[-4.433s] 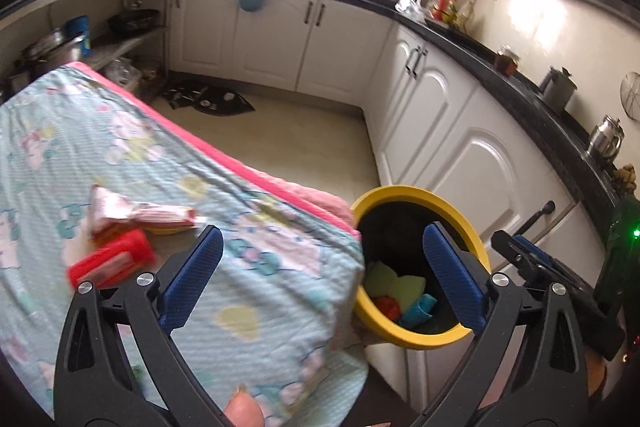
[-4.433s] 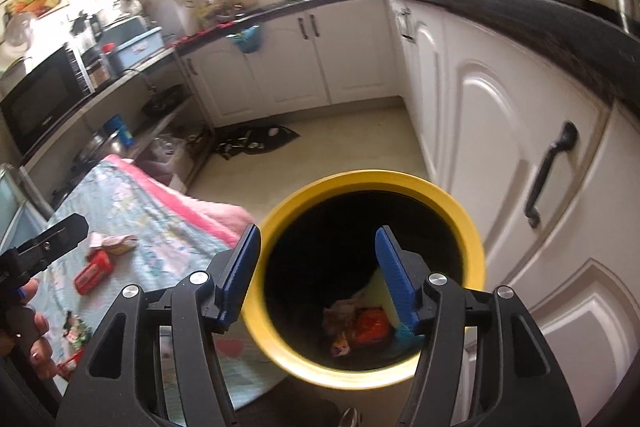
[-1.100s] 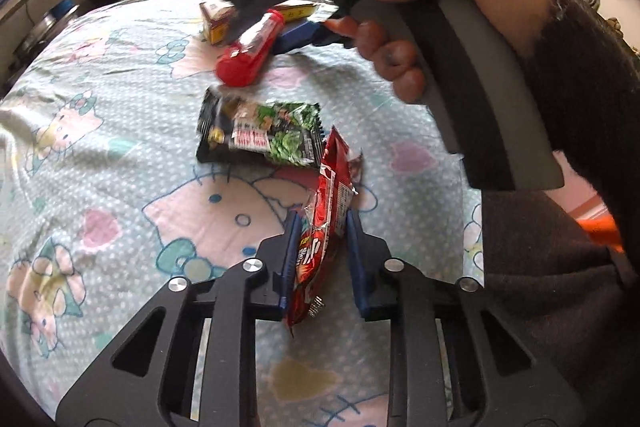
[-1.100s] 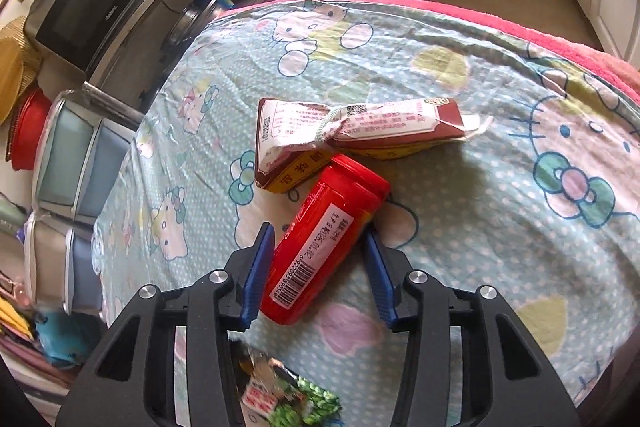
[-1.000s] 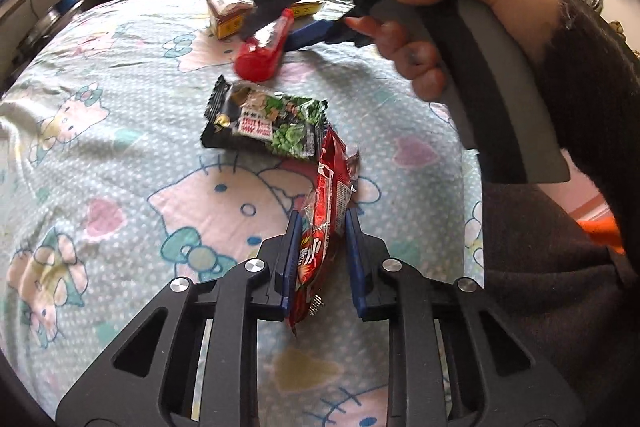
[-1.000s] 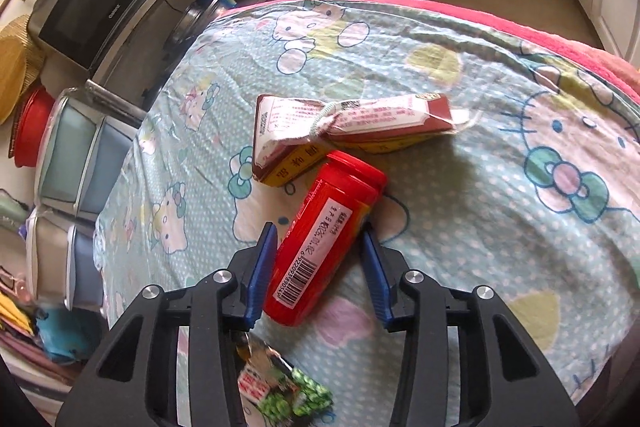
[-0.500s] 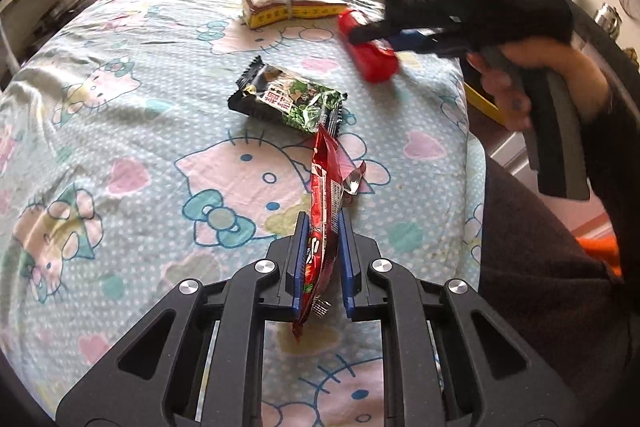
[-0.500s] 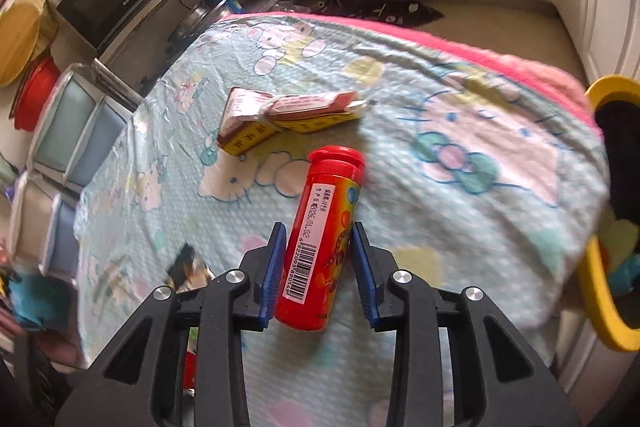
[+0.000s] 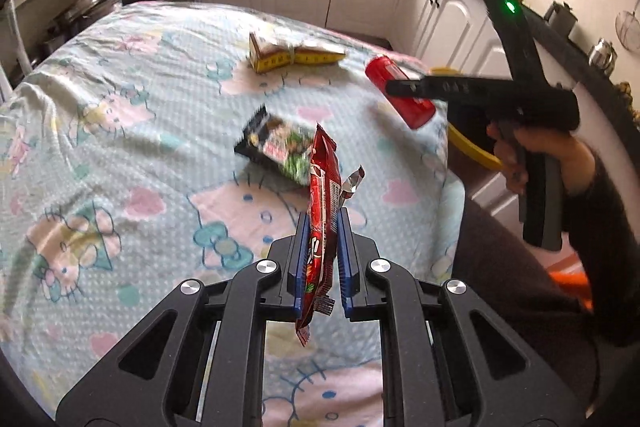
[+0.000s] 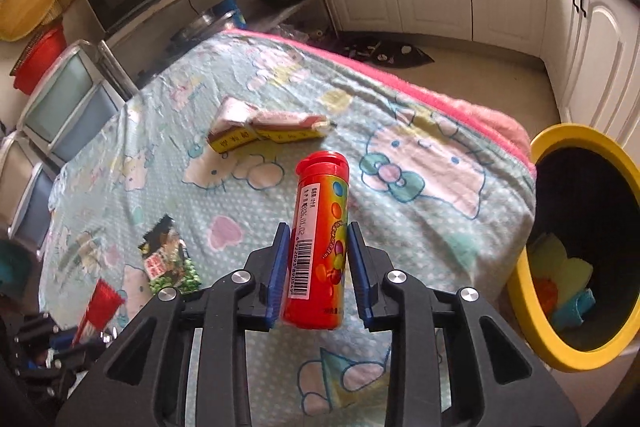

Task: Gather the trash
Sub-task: 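Carry the red tube and red wrapper in both tools over the bin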

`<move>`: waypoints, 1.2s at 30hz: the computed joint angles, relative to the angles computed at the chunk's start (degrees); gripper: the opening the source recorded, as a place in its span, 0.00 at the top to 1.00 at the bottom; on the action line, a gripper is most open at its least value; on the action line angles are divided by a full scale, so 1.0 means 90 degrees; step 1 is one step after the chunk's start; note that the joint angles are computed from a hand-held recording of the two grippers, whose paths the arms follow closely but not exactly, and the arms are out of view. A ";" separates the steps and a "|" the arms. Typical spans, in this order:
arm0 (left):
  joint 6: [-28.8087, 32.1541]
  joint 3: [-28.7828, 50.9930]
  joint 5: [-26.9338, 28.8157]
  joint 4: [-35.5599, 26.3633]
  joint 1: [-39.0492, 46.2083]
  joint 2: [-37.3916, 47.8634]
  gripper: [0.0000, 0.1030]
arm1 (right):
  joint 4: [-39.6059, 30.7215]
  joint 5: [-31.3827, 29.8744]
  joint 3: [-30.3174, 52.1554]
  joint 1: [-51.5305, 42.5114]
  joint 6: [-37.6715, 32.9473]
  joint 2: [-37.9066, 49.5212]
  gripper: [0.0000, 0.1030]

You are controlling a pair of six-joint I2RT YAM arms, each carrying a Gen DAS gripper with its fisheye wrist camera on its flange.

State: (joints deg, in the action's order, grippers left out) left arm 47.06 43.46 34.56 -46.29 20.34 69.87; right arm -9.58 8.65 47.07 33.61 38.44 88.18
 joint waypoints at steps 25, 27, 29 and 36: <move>-0.2998 0.0627 -0.0339 0.1501 -0.2533 -0.0045 0.92 | -0.0917 0.0616 -0.0788 -0.0328 -0.0070 -0.2790 0.73; -0.3136 0.0679 -0.0354 0.1593 -0.2694 -0.0011 0.92 | -0.1062 0.0614 -0.0884 -0.0450 -0.0102 -0.3093 0.73; -0.3293 0.0705 -0.0427 0.1702 -0.2889 -0.0019 0.92 | -0.1162 0.0621 -0.0945 -0.0537 -0.0115 -0.3291 0.73; -0.3742 0.0835 -0.0649 0.1978 -0.3479 -0.0004 0.92 | -0.1613 0.0533 -0.1153 -0.1003 -0.0157 -0.4138 0.73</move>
